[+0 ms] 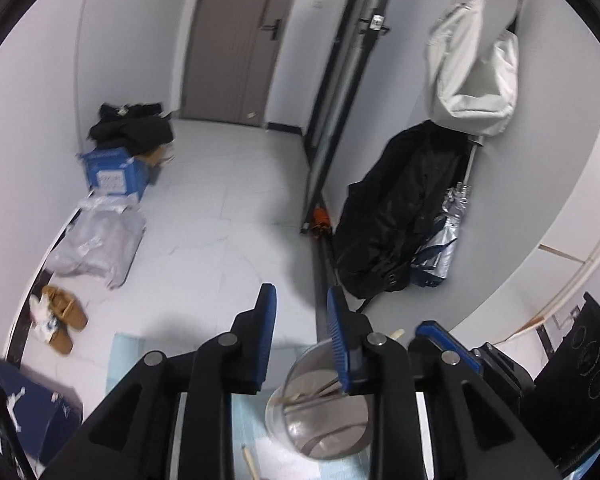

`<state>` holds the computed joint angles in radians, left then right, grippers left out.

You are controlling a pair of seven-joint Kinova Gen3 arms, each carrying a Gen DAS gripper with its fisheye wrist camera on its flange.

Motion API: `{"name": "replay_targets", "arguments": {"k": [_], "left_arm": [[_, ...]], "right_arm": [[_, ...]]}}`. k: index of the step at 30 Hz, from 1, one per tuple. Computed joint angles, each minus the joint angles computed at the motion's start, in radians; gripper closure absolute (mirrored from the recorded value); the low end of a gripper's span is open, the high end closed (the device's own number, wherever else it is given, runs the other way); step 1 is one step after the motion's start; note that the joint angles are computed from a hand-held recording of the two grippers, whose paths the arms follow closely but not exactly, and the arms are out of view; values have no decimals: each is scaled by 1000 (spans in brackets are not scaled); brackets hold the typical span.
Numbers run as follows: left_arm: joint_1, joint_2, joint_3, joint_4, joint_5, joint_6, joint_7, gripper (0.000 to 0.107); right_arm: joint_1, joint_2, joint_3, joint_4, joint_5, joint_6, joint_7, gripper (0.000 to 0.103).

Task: Organize utensils
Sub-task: 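Open the left gripper over the holder while the right gripper releases its chopstick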

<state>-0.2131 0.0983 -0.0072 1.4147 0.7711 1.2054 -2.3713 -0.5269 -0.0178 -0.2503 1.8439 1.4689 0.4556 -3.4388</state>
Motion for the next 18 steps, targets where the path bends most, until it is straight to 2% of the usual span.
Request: {"name": "replay_targets", "arguments": {"k": [1,3,4,5,6,7,11,18], "left_arm": [[-4,-10,-6,2,-8,2,15,78],[-10,-45,-20,33,-8,-30,17,60],[-12,-73,-29,62,-6,-65,18,43],[-14,-98,-42,91,7,-92,11,33],[-10,-122,-64,119,24,-116,3,30],[-13,-138,-67,137,25,-139,7,26],[20,-211,-82,193,-69,-248,88,15],[80,-314,-150,297,-110,-343,65,6]], "right_arm": [[0,-4,-1,-5,-39,2,37,86],[-14,-9,-16,-17,-96,50,80,76],[-18,-16,-21,-18,-115,63,83,71],[-22,-20,-28,-18,-126,79,79,61],[-27,-27,-38,-18,-137,101,75,56],[-33,-33,-48,-18,-146,123,71,56],[-64,-40,-90,-49,-229,229,126,45],[-146,-36,-160,-85,-224,397,92,28]]}}
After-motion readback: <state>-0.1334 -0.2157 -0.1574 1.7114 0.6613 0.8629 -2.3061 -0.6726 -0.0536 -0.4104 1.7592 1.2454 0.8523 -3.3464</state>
